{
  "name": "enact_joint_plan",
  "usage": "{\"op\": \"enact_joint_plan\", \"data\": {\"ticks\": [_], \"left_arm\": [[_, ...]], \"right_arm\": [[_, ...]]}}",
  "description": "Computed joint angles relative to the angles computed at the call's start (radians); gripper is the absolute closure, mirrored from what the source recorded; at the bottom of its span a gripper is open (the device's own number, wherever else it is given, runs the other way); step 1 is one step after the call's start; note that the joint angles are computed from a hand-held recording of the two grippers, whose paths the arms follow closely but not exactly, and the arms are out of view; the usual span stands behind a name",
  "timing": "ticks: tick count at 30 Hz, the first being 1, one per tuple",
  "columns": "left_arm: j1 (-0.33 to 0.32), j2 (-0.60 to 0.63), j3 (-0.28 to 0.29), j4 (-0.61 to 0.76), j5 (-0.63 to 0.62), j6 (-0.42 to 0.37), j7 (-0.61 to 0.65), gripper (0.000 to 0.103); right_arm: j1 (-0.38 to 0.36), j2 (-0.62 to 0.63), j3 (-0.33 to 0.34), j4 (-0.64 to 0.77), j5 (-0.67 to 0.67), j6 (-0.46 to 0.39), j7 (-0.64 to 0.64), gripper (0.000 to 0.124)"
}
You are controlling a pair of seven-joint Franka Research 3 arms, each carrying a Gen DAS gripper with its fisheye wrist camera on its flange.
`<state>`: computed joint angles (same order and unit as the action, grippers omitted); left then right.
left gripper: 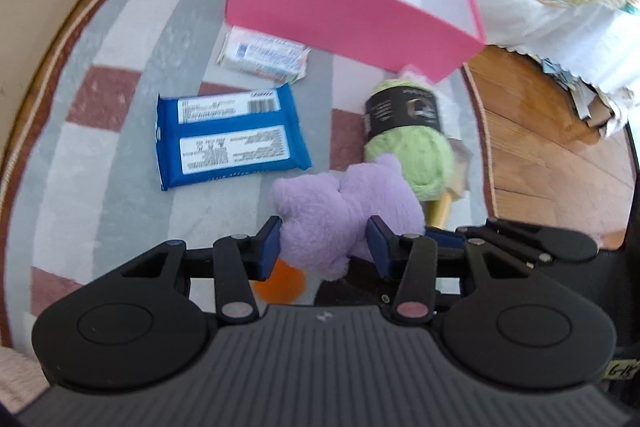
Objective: Organize objects
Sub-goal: 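Lift the purple plush with the left tool and carry it into the pink box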
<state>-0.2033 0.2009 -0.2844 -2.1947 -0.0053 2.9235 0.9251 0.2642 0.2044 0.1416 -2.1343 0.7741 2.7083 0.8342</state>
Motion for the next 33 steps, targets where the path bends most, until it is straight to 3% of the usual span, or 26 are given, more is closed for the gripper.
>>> {"op": "enact_joint_plan", "data": {"ticks": [8, 18, 26, 33], "left_arm": [[-0.027, -0.092, 0.020, 0.067, 0.058, -0.076, 0.037, 0.058], [-0.083, -0.028, 0.078, 0.331, 0.367, -0.205, -0.098, 0.058], [-0.055, 0.147, 0.095, 0.548, 0.357, -0.194, -0.039, 0.058], [-0.030, 0.453, 0.073, 0.900, 0.249, -0.246, 0.073, 0.058]], "right_arm": [[-0.011, -0.109, -0.020, -0.004, 0.080, -0.009, -0.084, 0.071], [-0.017, -0.103, -0.046, 0.138, 0.129, 0.000, -0.141, 0.071], [-0.022, 0.043, -0.036, 0.335, 0.018, 0.051, -0.078, 0.071], [-0.039, 0.299, -0.034, 0.620, -0.151, 0.019, 0.096, 0.071]]}}
